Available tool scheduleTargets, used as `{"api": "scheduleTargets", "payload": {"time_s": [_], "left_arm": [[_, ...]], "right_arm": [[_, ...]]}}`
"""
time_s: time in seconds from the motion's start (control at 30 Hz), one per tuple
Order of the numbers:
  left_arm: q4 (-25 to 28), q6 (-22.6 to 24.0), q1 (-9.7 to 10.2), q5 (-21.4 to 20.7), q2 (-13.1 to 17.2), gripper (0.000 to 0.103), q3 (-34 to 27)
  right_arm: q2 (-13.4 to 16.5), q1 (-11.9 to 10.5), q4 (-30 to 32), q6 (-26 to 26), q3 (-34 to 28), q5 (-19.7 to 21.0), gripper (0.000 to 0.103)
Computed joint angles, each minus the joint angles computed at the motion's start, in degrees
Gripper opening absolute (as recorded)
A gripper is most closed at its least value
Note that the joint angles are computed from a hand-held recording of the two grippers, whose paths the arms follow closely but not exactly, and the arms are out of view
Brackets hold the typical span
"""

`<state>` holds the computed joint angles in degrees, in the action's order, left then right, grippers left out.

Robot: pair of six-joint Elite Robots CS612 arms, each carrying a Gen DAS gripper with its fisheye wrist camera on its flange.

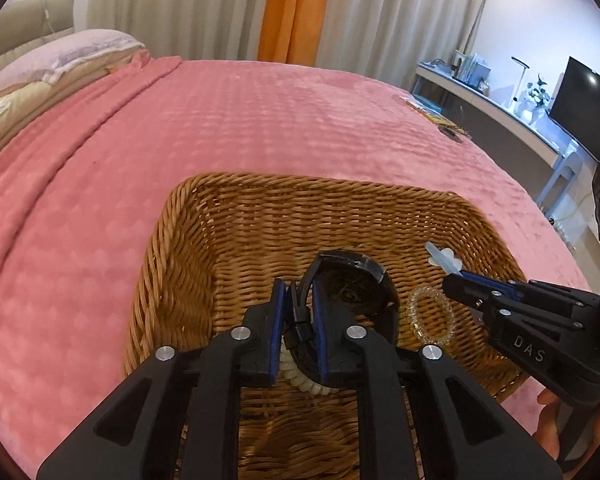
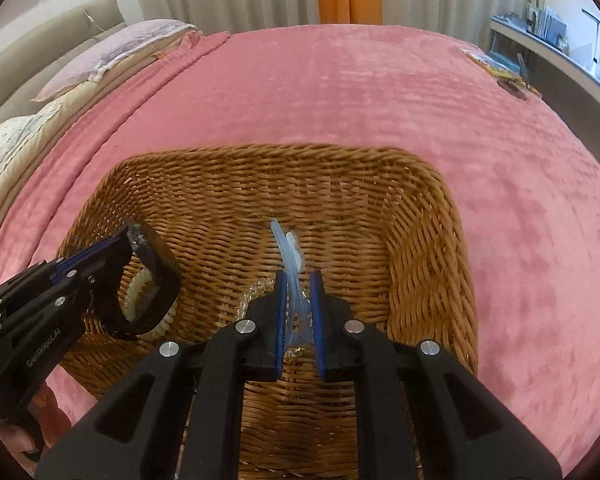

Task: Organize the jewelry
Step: 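Carry the watch and hair clip into the basket and open both tools, then move the left tool to the purple coil tie while the right moves to the red cord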

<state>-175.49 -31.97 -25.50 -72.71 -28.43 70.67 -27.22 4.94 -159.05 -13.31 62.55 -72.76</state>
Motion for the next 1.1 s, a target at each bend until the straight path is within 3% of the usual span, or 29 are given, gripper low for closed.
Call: {"api": "scheduleTargets", "payload": {"time_s": [0.1,0.23,0.53,0.8,0.93,1.1], "left_arm": [[-2.05,-0.01,0.00,-0.62,-0.76,0.020,1.21],[-5.68,0.74,-0.69,1.08,-2.99,0.038,4.72],[-18.09,2.37,-3.35,2.24,-10.27,0.039,17.28],[-25.21,3.73,-6.79,3.73,-14.68,0.039,25.93],[-26.75,3.79,-8.46,4.55,-15.76,0.039,29.36],[-27.73,0.33,-8.78,2.32,-15.31,0.039,32.34]], "right_arm": [[-0.35,-0.35,0.98,0.66,0.24,1.29,0.014],[-2.61,-0.86,-2.93,1.14,3.96,2.34,0.044],[-10.80,-2.63,-13.21,0.49,17.25,8.89,0.044],[-17.39,-3.37,-22.57,-3.15,30.40,11.17,0.044],[-19.06,-3.92,-24.48,-4.11,35.43,12.10,0.044],[-19.15,-4.55,-23.11,-5.08,40.42,12.86,0.044]]}}
